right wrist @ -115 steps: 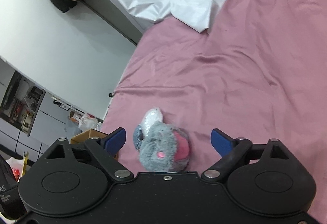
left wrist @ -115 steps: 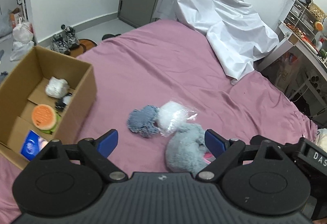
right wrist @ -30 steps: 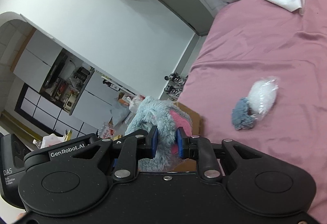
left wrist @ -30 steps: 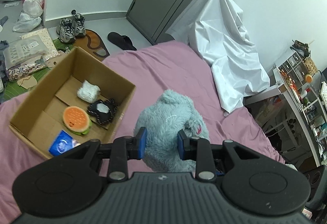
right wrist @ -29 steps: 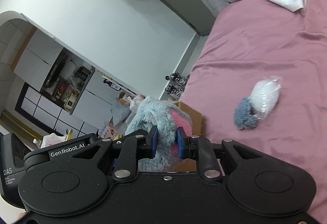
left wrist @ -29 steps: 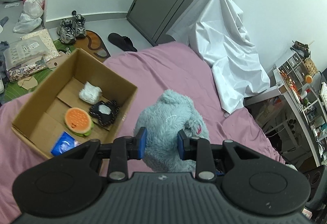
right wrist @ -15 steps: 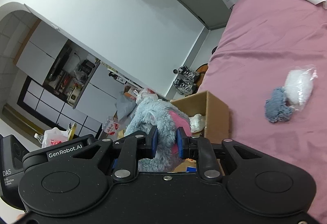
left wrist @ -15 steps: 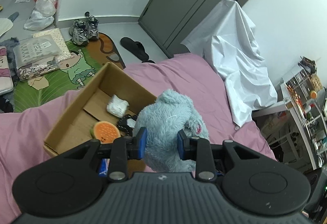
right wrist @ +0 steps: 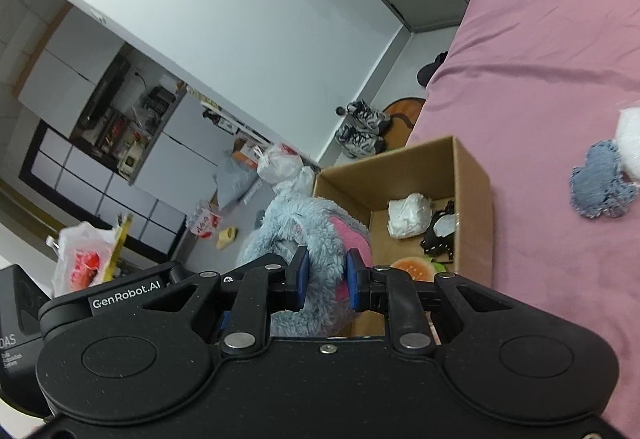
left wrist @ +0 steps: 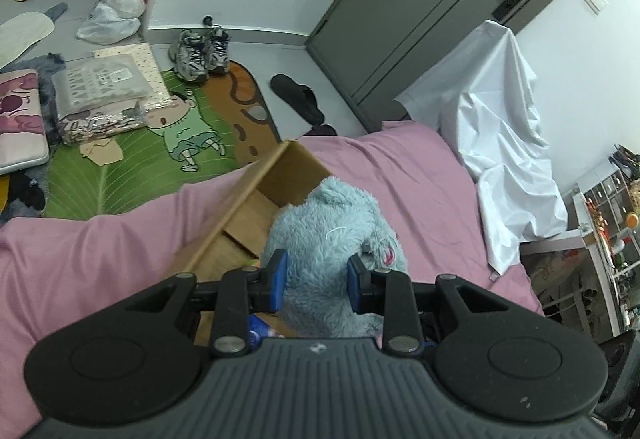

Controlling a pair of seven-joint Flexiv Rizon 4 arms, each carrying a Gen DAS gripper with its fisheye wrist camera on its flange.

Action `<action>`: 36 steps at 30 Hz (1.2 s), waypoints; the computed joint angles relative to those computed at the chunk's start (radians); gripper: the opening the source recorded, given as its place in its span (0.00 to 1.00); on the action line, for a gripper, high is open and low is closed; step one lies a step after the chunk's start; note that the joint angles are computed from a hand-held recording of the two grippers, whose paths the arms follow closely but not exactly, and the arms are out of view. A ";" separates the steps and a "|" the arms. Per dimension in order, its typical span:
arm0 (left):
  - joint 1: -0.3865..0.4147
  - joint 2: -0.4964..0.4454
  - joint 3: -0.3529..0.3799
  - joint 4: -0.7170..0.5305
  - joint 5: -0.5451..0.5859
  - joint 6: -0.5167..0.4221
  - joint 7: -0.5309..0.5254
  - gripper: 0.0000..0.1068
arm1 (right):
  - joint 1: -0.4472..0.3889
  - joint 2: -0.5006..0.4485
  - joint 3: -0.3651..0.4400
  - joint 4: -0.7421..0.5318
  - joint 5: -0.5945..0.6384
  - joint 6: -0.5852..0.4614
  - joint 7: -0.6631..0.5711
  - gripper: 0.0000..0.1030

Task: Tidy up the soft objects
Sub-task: 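Lift and carry the grey mouse plush over the box with the left tool, then open the left tool to drop the mouse plush into the box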

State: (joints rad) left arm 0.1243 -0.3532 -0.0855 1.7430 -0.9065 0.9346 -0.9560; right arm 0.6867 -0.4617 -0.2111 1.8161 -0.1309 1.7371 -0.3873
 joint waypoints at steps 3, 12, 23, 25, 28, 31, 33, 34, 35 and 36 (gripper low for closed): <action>0.003 -0.018 0.005 -0.013 0.017 0.000 -0.015 0.27 | 0.006 -0.012 -0.001 -0.016 -0.006 -0.025 0.011 0.20; 0.009 -0.049 0.017 -0.041 0.128 0.008 -0.041 0.30 | -0.105 -0.037 0.149 -0.061 -0.040 -0.126 0.052 0.23; 0.013 -0.033 0.012 -0.035 0.167 0.018 -0.052 0.48 | -0.173 0.018 0.224 -0.013 -0.068 -0.132 0.051 0.50; 0.008 -0.027 0.014 -0.031 0.176 0.022 -0.056 0.50 | -0.148 0.043 0.183 0.015 -0.094 -0.133 0.063 0.54; 0.003 -0.014 0.010 -0.020 0.172 0.039 -0.053 0.61 | -0.115 0.084 0.124 0.064 -0.140 -0.131 0.087 0.59; -0.009 0.001 0.010 -0.003 0.174 0.070 -0.045 0.69 | -0.084 0.124 0.065 0.114 -0.196 -0.126 0.118 0.64; -0.018 0.008 0.012 0.003 0.187 0.080 -0.045 0.71 | -0.057 0.154 0.016 0.152 -0.245 -0.124 0.149 0.69; -0.023 0.011 0.015 0.004 0.197 0.083 -0.049 0.72 | -0.043 0.164 -0.011 0.168 -0.273 -0.122 0.169 0.71; -0.029 0.014 0.017 0.006 0.209 0.085 -0.055 0.72 | -0.030 0.177 -0.035 0.186 -0.302 -0.122 0.189 0.73; -0.034 0.018 0.020 0.008 0.220 0.087 -0.061 0.73 | -0.021 0.191 -0.055 0.204 -0.330 -0.121 0.207 0.75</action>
State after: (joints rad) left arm 0.0904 -0.3354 -0.0655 1.7509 -0.6862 1.0215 -1.0174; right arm 0.6658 -0.2709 -0.2663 2.0200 -0.4607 1.6165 -0.1805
